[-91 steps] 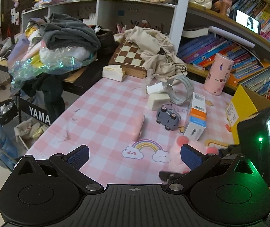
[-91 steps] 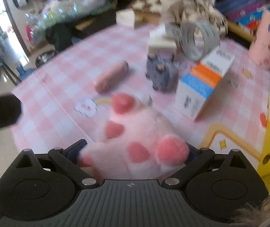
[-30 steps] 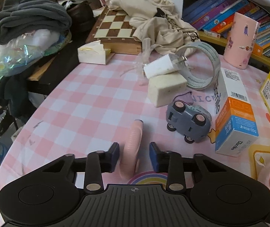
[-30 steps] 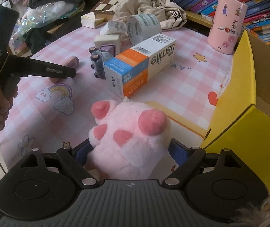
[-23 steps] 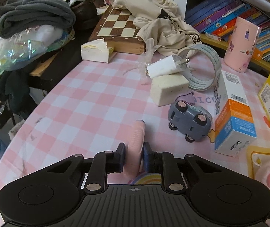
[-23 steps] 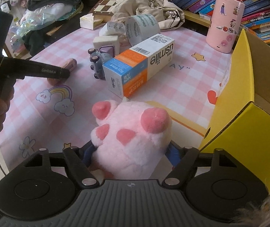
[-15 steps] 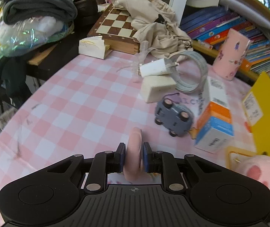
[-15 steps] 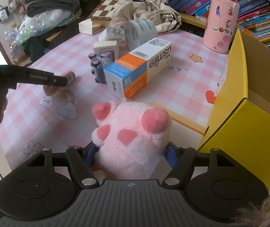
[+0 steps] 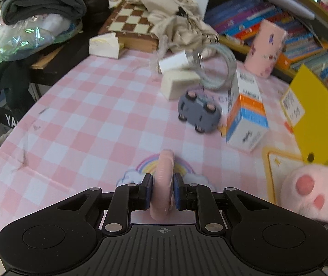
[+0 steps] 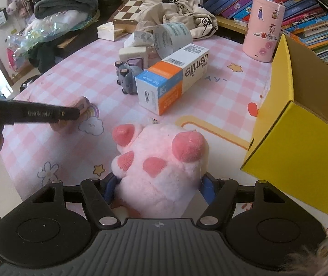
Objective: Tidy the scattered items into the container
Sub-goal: 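Carry the pig and pink cylinder toward the yellow box with both tools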
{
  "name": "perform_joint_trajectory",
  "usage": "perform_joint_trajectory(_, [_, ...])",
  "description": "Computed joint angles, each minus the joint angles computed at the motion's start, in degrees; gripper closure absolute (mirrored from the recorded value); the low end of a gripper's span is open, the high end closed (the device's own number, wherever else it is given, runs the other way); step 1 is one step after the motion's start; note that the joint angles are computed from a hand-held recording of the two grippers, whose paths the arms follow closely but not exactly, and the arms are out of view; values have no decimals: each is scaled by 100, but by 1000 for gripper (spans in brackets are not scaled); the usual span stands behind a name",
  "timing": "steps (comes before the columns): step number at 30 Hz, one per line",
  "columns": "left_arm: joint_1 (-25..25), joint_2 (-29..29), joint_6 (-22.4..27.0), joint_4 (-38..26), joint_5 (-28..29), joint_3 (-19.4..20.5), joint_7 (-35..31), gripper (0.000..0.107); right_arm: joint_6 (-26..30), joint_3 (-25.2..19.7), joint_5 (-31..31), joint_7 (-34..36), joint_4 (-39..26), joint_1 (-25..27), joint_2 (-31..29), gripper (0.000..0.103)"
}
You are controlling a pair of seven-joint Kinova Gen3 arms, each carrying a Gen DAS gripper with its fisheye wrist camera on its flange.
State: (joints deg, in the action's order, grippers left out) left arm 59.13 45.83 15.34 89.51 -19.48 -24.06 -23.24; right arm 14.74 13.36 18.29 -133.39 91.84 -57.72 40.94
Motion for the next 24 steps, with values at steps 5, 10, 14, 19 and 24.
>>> perform_joint_trajectory(5, [-1,84,362,-243,-236,97,-178,89,98,-79,-57,-29,-40,71,27,36])
perform_joint_trajectory(10, [7,153,572,-382,-556,168,-108,87,138,-228,-86,19,-85,208,59,35])
perform_joint_trajectory(14, [-10,111,390,-249,-669,159,62,92,138,-283,-93,75,-96,260,66,34])
perform_joint_trajectory(19, [-352,-127,-220,120,-246,379,230,93,12,-259,-139,77,-16,261,29,36])
perform_joint_trajectory(24, [-414,-392,-1072,654,420,359,253,93,-243,36,-189,-19,161,36,-46,36])
